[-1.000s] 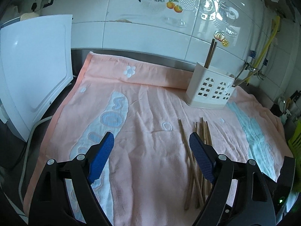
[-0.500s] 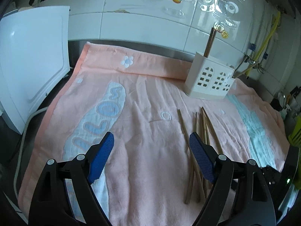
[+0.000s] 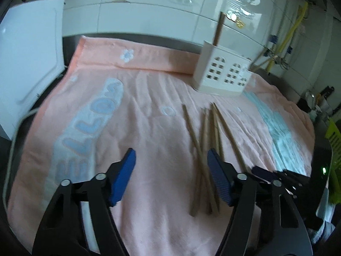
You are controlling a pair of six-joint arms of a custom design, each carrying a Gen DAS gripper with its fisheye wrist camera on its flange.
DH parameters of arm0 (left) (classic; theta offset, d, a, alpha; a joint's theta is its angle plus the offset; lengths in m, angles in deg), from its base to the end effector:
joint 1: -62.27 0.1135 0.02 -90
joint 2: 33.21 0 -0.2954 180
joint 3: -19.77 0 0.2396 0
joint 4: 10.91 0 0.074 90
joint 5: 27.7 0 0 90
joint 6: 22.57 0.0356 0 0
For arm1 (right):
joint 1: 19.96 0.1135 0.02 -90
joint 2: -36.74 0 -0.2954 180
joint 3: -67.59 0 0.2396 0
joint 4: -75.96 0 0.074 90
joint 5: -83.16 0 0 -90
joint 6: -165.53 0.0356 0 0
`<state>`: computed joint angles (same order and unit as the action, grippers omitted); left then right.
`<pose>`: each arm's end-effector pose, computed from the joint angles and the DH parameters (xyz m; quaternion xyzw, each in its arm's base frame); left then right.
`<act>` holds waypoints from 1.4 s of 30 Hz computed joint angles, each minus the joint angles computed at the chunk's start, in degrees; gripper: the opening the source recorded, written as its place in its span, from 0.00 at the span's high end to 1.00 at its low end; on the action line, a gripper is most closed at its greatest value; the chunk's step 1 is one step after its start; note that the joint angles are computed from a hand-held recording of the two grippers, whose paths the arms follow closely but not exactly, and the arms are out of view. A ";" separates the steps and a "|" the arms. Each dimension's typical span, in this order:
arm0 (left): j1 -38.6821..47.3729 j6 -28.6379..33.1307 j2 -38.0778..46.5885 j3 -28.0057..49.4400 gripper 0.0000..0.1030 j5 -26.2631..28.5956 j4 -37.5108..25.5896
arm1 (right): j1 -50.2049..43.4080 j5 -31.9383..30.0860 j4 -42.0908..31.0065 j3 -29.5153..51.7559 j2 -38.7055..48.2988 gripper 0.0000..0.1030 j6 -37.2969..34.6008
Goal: Organize utensils
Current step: 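Return both tools to the pile and close the right tool on a chopstick, then close the left tool on a chopstick while the right tool holds its chopstick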
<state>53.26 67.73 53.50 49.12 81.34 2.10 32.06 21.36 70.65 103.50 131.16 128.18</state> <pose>0.2049 -0.0442 0.1314 0.1377 0.9008 -0.1811 0.3699 0.1452 0.1587 0.1091 0.0604 0.9444 0.0289 0.3221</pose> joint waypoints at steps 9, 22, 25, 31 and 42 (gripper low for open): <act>-8.47 -2.67 7.19 -3.13 0.73 0.47 7.06 | -1.46 -0.76 1.21 -3.09 -3.65 0.93 0.70; -11.85 -5.71 14.89 -1.73 0.87 -2.01 10.93 | -0.97 0.21 0.28 -4.98 -7.16 0.93 1.85; -12.76 -6.21 14.89 -1.84 0.87 -3.54 11.41 | -0.82 0.30 0.20 -5.12 -7.52 0.93 1.96; -14.17 -7.07 15.00 -1.83 0.93 -6.50 12.27 | -0.18 0.88 -0.52 -4.99 -8.03 0.93 2.51; -10.70 -5.22 4.45 -2.25 0.94 -5.66 7.35 | 0.77 5.27 -8.17 -2.78 -16.11 0.93 -0.10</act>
<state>42.56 62.50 57.95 46.87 75.68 9.44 32.84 26.62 62.47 100.72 115.04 128.08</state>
